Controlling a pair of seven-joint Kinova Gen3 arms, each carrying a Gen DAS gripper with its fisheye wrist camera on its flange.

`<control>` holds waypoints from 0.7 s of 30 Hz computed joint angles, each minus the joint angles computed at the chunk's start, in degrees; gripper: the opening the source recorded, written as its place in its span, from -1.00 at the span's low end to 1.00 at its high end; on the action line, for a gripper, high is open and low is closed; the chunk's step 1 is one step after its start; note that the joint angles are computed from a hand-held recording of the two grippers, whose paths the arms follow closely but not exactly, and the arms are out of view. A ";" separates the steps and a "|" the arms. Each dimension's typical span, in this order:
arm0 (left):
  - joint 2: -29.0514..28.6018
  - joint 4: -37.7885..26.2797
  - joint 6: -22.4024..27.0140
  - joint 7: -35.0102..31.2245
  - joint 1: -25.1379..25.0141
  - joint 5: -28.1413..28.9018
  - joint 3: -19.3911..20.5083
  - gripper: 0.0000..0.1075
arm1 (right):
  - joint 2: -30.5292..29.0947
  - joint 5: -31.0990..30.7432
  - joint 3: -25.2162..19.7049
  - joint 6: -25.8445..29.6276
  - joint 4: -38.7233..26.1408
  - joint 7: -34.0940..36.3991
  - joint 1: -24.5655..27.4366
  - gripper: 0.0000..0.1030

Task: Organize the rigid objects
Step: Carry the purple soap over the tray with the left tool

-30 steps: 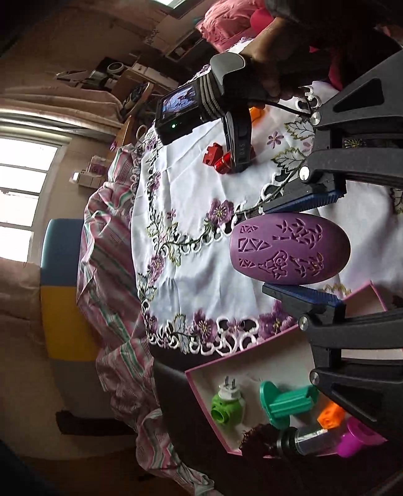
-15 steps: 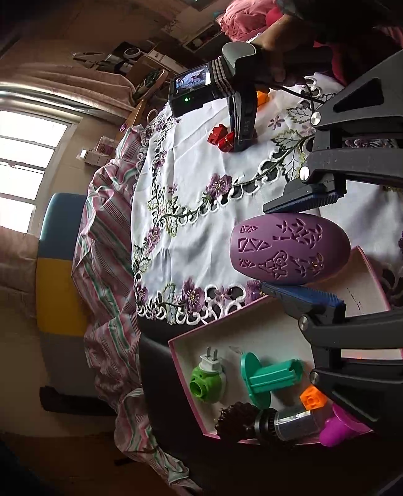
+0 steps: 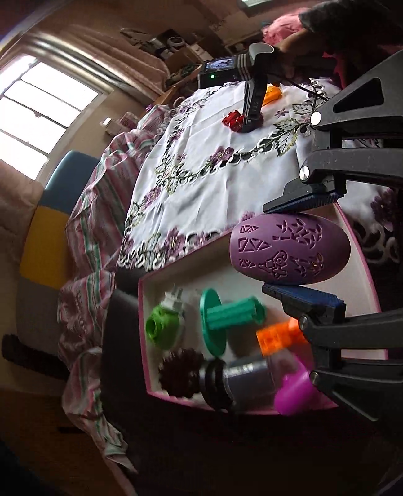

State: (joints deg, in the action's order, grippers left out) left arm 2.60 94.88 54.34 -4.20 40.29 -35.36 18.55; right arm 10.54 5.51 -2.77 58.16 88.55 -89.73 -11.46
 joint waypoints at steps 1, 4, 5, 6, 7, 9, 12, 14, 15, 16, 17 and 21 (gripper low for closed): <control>-1.03 1.18 -0.41 0.74 -0.18 0.53 -0.22 -0.18 | 0.01 0.03 0.00 0.02 -0.02 -0.04 -0.03 -0.50; -3.99 4.92 -2.82 2.96 -1.89 2.13 0.15 -0.18 | -0.05 0.35 -0.01 0.10 -0.03 -0.25 -0.23 -0.50; -4.55 5.70 -3.09 3.64 -2.50 2.31 0.63 -0.18 | -0.08 0.48 -0.02 0.12 -0.02 -0.31 -0.30 -0.50; -4.85 6.15 -3.48 3.66 -3.20 2.89 0.93 -0.18 | -0.13 0.61 -0.03 0.13 0.02 -0.34 -0.35 -0.50; -5.05 6.47 -4.12 3.36 -3.96 3.77 1.05 -0.18 | -0.15 0.83 -0.05 0.16 0.02 -0.45 -0.48 -0.50; -5.15 6.71 -5.80 2.44 -5.37 5.27 1.11 -0.18 | -0.16 1.14 -0.06 0.17 0.03 -0.58 -0.62 -0.50; -3.95 5.63 -7.49 0.84 -6.67 6.35 1.18 -0.18 | -0.17 1.05 -0.07 0.25 0.01 -0.58 -0.59 -0.50; -2.84 4.52 -8.33 -0.78 -7.05 6.95 0.79 -0.18 | -0.13 1.09 -0.08 0.33 -0.07 -0.63 -0.62 -0.50; -2.05 3.71 -8.20 -1.29 -7.00 6.88 0.60 -0.18 | -0.17 1.13 -0.07 0.26 -0.01 -0.68 -0.64 -0.50; -1.40 3.08 -8.25 -1.99 -6.97 7.24 0.18 -0.18 | -0.17 1.13 -0.08 0.26 -0.01 -0.68 -0.63 -0.50; -0.74 2.60 -8.84 -2.85 -7.08 8.17 -0.43 -0.18 | -0.17 1.24 -0.07 0.21 0.03 -0.73 -0.68 -0.50; 2.35 -0.35 -7.64 -5.10 -6.08 8.38 -2.87 -0.18 | -0.08 0.99 -0.07 0.28 -0.06 -0.71 -0.58 -0.50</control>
